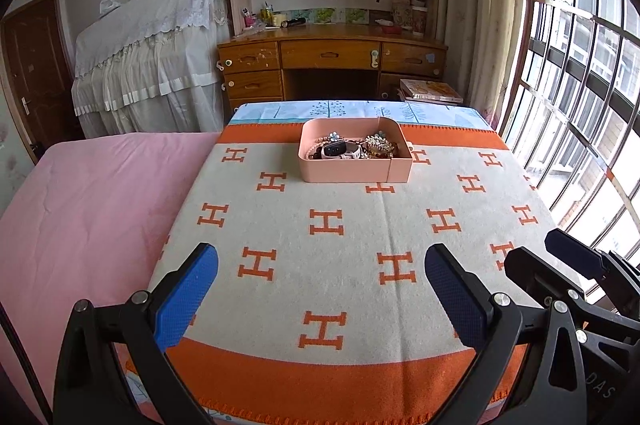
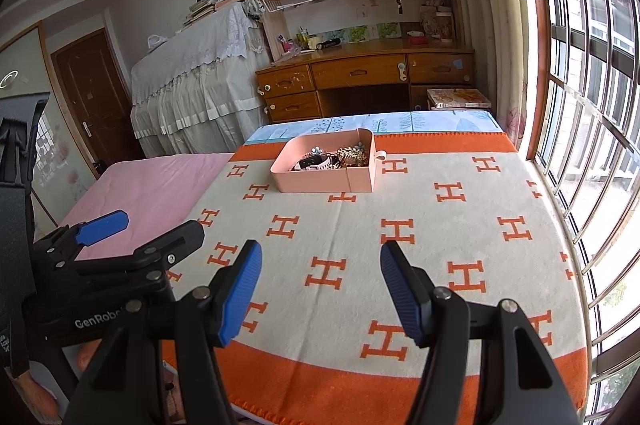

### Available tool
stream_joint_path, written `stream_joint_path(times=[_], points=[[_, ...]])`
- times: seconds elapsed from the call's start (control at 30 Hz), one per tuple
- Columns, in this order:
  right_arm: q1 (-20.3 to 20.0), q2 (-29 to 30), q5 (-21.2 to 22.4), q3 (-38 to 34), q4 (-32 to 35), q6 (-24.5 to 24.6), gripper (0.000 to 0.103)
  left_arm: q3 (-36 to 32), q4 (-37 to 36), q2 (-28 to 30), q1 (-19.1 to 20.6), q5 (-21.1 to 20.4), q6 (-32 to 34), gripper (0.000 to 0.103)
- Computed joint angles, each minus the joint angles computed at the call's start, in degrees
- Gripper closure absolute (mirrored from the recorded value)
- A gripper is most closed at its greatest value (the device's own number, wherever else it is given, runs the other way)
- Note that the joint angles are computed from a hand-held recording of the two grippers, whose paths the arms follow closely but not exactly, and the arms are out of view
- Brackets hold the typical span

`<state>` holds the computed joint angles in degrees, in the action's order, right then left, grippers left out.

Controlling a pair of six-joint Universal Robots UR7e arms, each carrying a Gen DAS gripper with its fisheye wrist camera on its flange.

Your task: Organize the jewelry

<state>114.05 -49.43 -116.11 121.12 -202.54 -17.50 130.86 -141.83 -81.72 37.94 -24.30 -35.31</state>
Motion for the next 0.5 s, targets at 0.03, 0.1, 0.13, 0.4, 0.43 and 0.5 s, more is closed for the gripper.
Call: stream_joint_path(times=[0.03,0.1,0.13,0.4,0.43,0.5], points=[[-0.1,-0.1,0.1,0.0,0.2,0.1,0.041,0.0,-0.1,0.0,0.0,0.0,0.1,0.001],[-0.2,-0.1,0.2,0.2,0.1,0.3,0.041,0.0,0.0,0.0,0.1,0.0,0.0,0.001],[-0.2,0.1,0.3,0.4,-0.1,0.4,0.041,0.1,-0.1,0.0,0.1,0.0,0.1,0.001],[-0.5,0.6,0.6,0.7,-0.7,0.5,0.041,0.5,-0.4,-0.1,0.4,-0.5,0.0,0.001],[-0.5,0.5,0.6,0.6,-0.5,0.5,0.041,0.4,-0.4,0.0,0.5,-0.5,0.0,0.001],[-0.5,0.5,0.6,0.5,-0.4,0.5,0.041,0.3,0.0,-0.2,0.5,-0.5,-0.2,0.001]])
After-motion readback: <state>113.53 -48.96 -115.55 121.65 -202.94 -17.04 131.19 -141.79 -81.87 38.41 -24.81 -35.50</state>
